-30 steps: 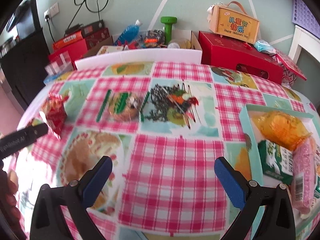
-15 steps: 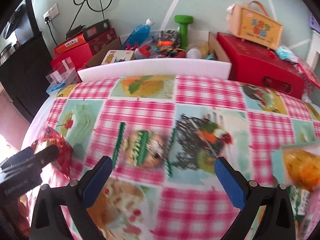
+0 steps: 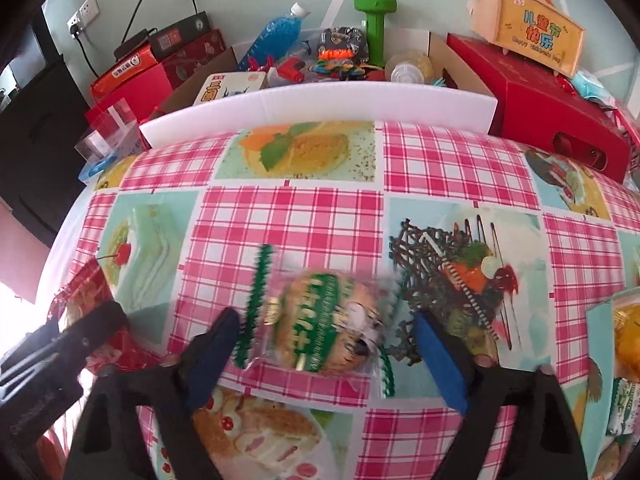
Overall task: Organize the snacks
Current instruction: 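Grasp the red chip bag with the left tool while the right tool grasps the green-wrapped cookie, then carry the red chip bag with the left tool while the right tool carries the cookie to the tray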
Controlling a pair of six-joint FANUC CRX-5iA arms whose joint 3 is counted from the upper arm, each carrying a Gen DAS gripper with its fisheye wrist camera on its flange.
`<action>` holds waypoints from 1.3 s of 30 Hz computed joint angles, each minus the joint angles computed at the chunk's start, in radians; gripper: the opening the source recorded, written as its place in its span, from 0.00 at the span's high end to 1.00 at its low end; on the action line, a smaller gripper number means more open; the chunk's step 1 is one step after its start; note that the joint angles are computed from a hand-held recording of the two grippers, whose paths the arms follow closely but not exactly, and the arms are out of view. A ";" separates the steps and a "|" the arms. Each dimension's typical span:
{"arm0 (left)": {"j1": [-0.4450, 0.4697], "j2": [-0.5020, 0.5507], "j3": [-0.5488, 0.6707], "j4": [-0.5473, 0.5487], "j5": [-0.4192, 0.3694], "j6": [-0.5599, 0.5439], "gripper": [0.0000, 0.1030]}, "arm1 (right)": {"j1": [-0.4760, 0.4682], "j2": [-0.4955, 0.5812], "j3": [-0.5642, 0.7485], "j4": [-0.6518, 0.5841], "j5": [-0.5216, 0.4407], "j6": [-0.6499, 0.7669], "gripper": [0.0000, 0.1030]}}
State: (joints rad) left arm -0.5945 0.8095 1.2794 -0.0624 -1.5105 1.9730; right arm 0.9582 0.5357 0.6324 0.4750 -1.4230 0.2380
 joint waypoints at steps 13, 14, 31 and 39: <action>-0.052 -0.238 -0.386 -0.035 0.181 0.187 0.54 | 0.082 -0.150 -0.229 0.046 0.040 -0.173 0.38; -0.060 -0.254 -0.410 -0.040 0.189 0.206 0.54 | 0.089 -0.164 -0.249 0.052 0.045 -0.191 0.39; -0.154 -0.293 -0.427 -0.066 0.248 0.255 0.54 | 0.255 -0.348 -0.442 0.150 -0.085 -0.494 0.39; -0.199 -0.226 -0.277 -0.083 0.207 0.222 0.54 | 0.277 -0.433 -0.533 0.185 -0.118 -0.588 0.39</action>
State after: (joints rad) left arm -0.7939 0.5831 1.0022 -0.1457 -1.3034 2.1952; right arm 1.2351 0.1030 0.0997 0.6603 -1.5413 -0.3502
